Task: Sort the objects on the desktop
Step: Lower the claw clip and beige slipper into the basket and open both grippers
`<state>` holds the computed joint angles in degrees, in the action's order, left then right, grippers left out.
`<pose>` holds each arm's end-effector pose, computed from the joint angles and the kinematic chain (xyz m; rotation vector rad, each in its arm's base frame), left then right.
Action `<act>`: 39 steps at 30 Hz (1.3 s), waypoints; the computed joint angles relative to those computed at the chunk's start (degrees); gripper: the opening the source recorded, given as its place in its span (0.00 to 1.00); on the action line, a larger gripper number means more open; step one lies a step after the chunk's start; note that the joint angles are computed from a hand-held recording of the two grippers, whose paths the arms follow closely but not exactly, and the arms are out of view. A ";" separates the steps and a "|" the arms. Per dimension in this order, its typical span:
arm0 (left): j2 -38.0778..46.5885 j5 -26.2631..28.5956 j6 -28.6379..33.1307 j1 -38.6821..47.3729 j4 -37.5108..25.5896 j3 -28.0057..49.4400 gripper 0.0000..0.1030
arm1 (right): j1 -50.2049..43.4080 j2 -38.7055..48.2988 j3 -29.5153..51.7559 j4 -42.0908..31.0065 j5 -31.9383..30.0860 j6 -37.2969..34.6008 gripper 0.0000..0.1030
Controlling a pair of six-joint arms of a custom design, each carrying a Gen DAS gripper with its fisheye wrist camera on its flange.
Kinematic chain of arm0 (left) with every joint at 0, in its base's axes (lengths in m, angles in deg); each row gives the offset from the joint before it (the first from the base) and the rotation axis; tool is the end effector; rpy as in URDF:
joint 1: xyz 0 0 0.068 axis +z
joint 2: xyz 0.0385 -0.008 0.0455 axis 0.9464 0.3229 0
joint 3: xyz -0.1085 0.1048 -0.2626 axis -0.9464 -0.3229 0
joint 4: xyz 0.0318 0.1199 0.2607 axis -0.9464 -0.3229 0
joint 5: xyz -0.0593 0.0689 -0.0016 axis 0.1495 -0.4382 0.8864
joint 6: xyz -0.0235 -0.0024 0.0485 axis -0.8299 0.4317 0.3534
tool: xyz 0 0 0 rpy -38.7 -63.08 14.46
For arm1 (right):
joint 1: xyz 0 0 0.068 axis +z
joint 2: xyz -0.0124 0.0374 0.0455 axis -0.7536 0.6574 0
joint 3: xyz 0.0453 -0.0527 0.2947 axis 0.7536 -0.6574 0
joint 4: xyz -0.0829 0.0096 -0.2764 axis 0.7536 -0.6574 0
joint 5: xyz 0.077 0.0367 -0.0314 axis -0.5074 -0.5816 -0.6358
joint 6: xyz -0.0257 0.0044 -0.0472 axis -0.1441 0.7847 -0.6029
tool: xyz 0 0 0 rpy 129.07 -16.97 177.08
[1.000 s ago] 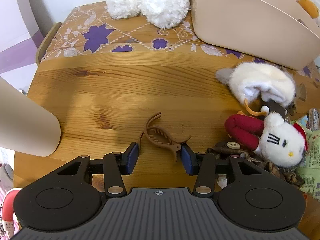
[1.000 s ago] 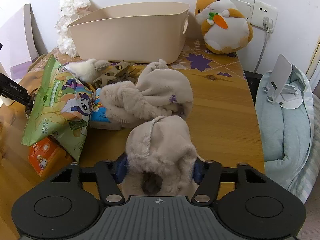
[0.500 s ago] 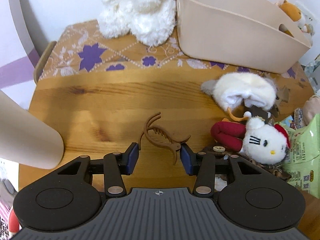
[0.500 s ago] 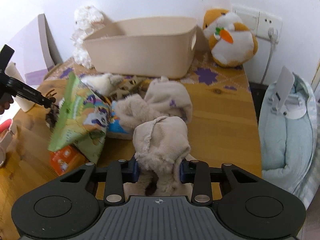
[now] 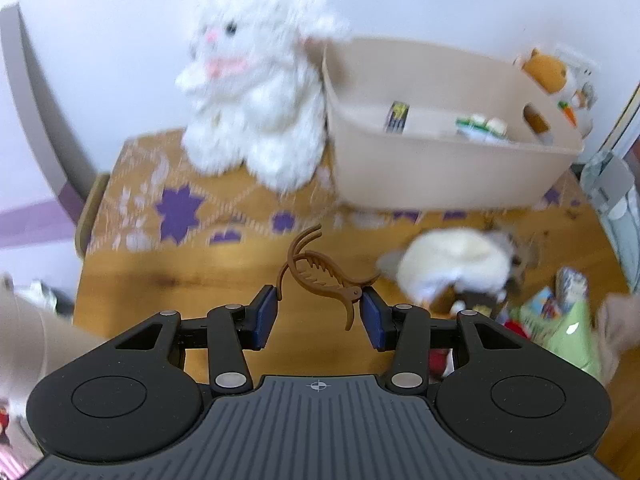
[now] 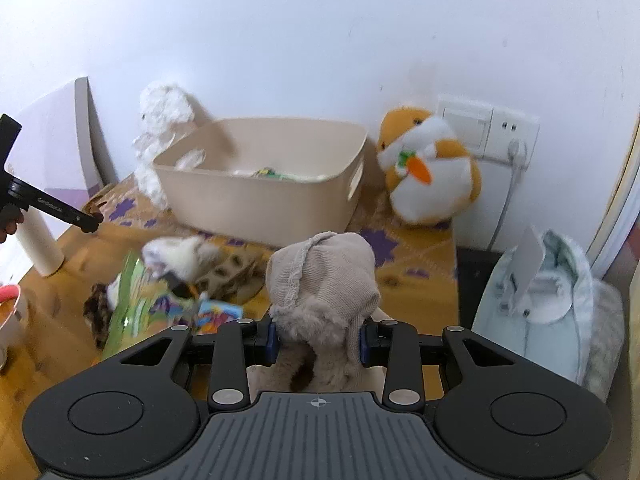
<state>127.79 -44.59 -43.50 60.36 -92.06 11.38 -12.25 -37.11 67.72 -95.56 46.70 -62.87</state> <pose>0.2316 -0.0415 0.2661 0.0496 2.5445 -0.0264 0.1600 0.1129 0.2955 -0.4300 2.2571 0.2761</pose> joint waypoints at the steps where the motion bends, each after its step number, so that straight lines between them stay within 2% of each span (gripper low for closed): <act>1: 0.41 0.05 0.30 -0.13 0.14 0.82 0.45 | -0.71 0.50 0.55 0.38 -0.22 -0.72 0.32; 8: 4.35 -0.79 2.18 -1.53 1.05 7.40 0.45 | -5.02 6.17 5.44 3.95 -2.14 -5.87 0.32; 18: 11.43 -1.78 4.21 -3.13 2.83 16.67 0.45 | -7.93 16.73 13.95 9.80 -4.32 -6.50 0.32; 26: 18.93 -2.97 2.65 -4.45 4.31 23.71 0.45 | -8.35 27.29 21.63 14.81 -4.99 -1.22 0.32; 33: 25.24 -3.87 -0.95 -6.00 5.35 27.66 0.45 | -7.67 36.34 27.72 16.46 -4.52 2.63 0.33; 39: 29.98 -4.40 -1.03 -7.20 5.40 29.98 0.45 | -6.63 42.45 32.08 16.04 -4.54 4.83 0.33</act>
